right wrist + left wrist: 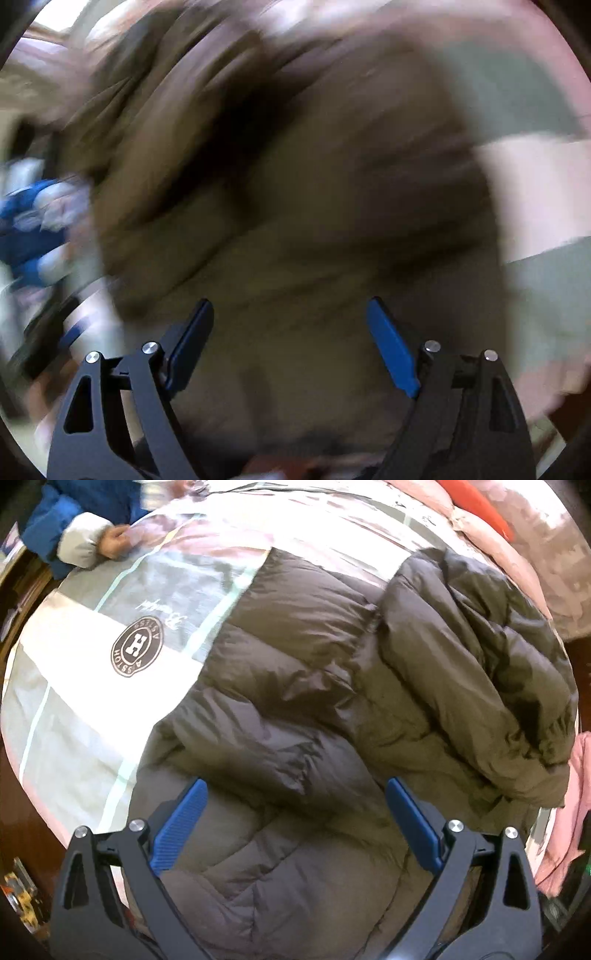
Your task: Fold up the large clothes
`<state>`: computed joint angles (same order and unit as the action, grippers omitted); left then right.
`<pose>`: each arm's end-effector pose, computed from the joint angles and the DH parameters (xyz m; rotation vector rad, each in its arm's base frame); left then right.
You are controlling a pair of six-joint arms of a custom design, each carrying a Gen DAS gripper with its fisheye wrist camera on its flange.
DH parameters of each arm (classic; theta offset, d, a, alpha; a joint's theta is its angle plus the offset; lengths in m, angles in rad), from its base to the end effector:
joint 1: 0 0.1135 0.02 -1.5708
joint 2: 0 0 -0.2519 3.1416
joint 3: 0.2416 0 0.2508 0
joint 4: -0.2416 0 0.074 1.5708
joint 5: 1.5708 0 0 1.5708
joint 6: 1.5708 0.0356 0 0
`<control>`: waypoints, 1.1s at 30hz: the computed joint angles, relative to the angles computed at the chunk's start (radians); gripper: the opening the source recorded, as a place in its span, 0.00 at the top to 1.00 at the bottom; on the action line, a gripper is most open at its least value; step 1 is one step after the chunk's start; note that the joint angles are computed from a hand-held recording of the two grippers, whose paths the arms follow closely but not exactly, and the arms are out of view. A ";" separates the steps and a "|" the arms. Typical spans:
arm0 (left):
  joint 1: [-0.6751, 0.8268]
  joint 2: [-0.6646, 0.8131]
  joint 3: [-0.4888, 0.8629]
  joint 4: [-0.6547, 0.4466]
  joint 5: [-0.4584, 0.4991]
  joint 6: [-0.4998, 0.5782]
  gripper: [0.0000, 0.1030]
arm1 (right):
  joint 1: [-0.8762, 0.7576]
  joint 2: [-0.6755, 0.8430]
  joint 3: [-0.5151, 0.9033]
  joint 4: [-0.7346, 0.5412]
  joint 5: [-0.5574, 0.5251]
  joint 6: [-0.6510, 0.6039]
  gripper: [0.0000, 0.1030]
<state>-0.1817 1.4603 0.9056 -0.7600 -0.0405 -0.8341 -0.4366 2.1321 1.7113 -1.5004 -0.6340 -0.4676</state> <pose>0.2546 -0.0453 0.1806 -0.9350 2.7403 -0.1301 0.3402 -0.1355 0.1856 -0.1240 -2.9141 -1.0844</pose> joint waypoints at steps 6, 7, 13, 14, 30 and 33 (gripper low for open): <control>0.013 -0.017 -0.007 0.000 0.000 -0.007 0.05 | 0.129 -0.140 -0.096 0.212 -0.294 0.288 0.14; 0.007 -0.010 -0.001 -0.003 -0.004 -0.005 0.04 | 0.165 -0.140 -0.121 0.249 -0.286 0.350 0.14; 0.001 0.010 0.018 -0.004 -0.007 0.012 0.04 | 0.274 -0.210 -0.469 1.030 -0.165 0.994 0.35; -0.001 0.006 0.018 -0.003 -0.016 0.020 0.04 | 0.272 -0.176 -0.438 1.028 -0.128 1.021 0.80; -0.009 -0.118 0.000 -0.033 -0.071 0.005 0.05 | 0.004 -0.571 -0.731 0.345 0.307 -0.258 0.77; -0.064 -0.104 0.019 -0.024 -0.077 0.006 0.05 | 0.007 -0.554 -0.805 0.421 0.456 -0.201 0.32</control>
